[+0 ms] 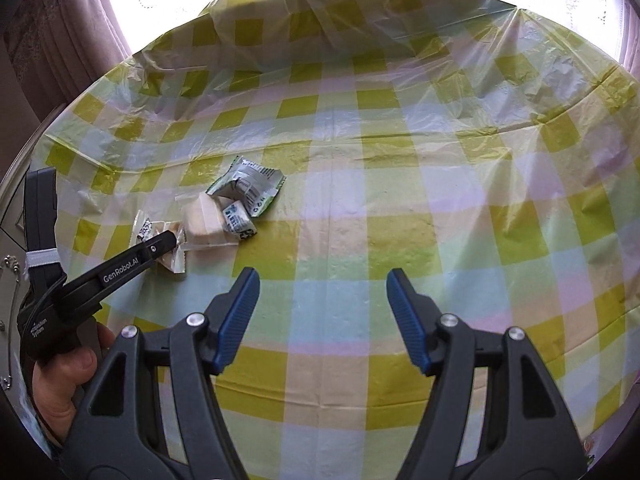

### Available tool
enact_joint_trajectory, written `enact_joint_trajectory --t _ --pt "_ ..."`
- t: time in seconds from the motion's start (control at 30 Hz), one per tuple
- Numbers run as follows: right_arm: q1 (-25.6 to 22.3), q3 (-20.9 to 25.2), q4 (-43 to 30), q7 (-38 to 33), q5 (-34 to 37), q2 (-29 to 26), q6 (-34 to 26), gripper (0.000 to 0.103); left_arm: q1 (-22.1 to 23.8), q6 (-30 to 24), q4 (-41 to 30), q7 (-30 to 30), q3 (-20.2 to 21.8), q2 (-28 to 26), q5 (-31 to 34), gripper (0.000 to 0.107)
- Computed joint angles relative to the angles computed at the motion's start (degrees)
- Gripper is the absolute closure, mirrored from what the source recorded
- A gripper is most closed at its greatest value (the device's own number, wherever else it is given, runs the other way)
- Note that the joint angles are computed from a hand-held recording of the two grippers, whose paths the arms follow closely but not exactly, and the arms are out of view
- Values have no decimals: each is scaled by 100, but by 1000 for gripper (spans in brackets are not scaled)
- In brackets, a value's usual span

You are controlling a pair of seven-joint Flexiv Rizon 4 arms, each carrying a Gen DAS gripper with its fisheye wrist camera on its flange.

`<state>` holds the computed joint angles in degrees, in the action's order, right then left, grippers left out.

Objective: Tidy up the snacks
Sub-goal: 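Grasp the white bread packet with red print with the left tool, then grasp the small white wrapped candy with the right tool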

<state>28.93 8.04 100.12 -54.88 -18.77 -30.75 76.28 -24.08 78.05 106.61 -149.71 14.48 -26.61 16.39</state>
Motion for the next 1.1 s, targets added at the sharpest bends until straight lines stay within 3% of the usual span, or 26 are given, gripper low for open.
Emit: enact_joint_trajectory --t 0.17,0.33,0.43,0.6,0.67,0.7,0.73,1.1 --pt "5 144 -517 -184 122 -405 -183 35 -126 -43 81 -305 174 87 126 73" --pt "109 154 -956 -361 144 -727 -405 44 -214 -72 100 -707 336 183 441 73" --pt "138 207 -1179 -484 197 -880 -536 53 -105 -21 130 -766 235 210 505 73" --pt "186 286 -1459 -744 268 -1086 -575 54 -20 54 167 -797 164 224 538 73" --pt "223 298 -1589 -827 293 -1174 -714 60 6 80 177 -790 144 220 530 73" --pt "216 337 -1654 -875 341 -1218 -765 69 12 93 184 -790 141 220 525 73" --pt "219 353 -1691 -912 380 -1247 -768 72 15 102 189 -789 142 219 521 73" --pt "284 380 -2111 -1242 553 -1488 -877 73 -45 164 219 -776 235 209 463 73"
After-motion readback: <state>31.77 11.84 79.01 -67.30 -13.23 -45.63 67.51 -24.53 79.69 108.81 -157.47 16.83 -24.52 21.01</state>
